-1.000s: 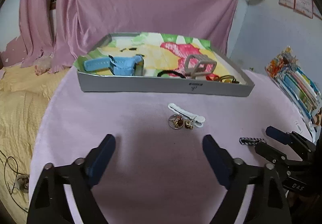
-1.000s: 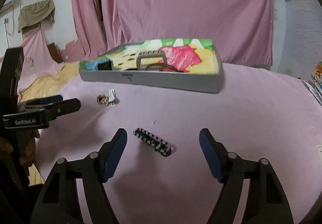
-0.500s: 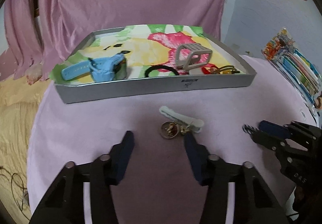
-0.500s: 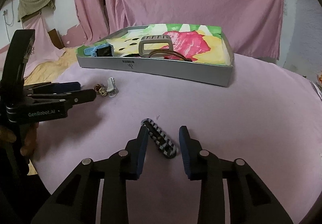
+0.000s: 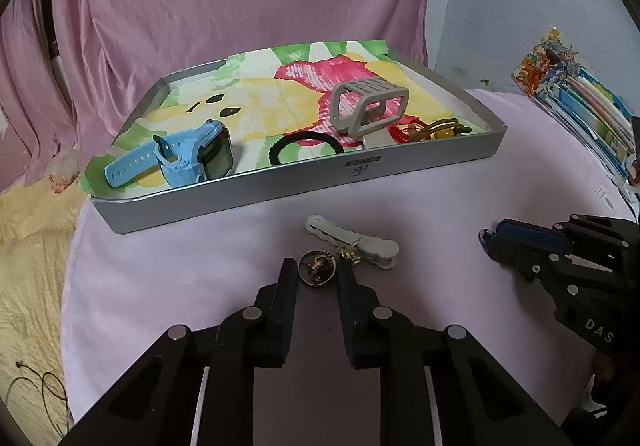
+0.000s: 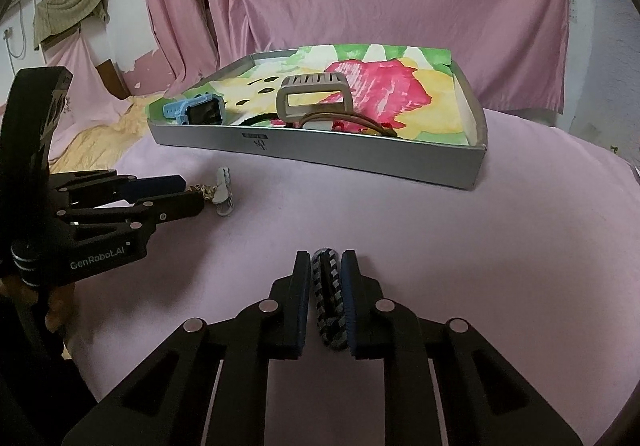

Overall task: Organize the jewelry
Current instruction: 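Grasp the black-white striped hair clip with the right tool, then grasp the key ring with the left tool while the right tool holds the striped clip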

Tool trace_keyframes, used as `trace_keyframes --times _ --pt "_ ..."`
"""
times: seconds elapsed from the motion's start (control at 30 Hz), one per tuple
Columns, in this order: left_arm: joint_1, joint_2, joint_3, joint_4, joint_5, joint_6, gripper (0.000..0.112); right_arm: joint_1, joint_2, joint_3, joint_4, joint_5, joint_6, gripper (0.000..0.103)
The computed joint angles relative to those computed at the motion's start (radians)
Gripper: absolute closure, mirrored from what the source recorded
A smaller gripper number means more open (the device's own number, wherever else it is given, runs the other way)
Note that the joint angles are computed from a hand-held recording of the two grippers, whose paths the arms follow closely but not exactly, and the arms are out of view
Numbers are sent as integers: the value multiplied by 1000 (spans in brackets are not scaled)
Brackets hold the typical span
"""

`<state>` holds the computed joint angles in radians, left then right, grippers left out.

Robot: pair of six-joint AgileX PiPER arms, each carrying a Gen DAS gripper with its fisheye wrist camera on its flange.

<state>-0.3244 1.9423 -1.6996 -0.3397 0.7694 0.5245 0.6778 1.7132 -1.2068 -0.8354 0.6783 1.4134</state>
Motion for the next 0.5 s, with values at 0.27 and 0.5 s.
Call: trace_keyframes --times 0.27,0.5 --pt "40 -51 91 -125 -27 89 94 -14 9 -10 13 -41 -14 92" --pt "60 -88 150 -206 -57 143 94 -15 -4 18 -17 -76 30 92"
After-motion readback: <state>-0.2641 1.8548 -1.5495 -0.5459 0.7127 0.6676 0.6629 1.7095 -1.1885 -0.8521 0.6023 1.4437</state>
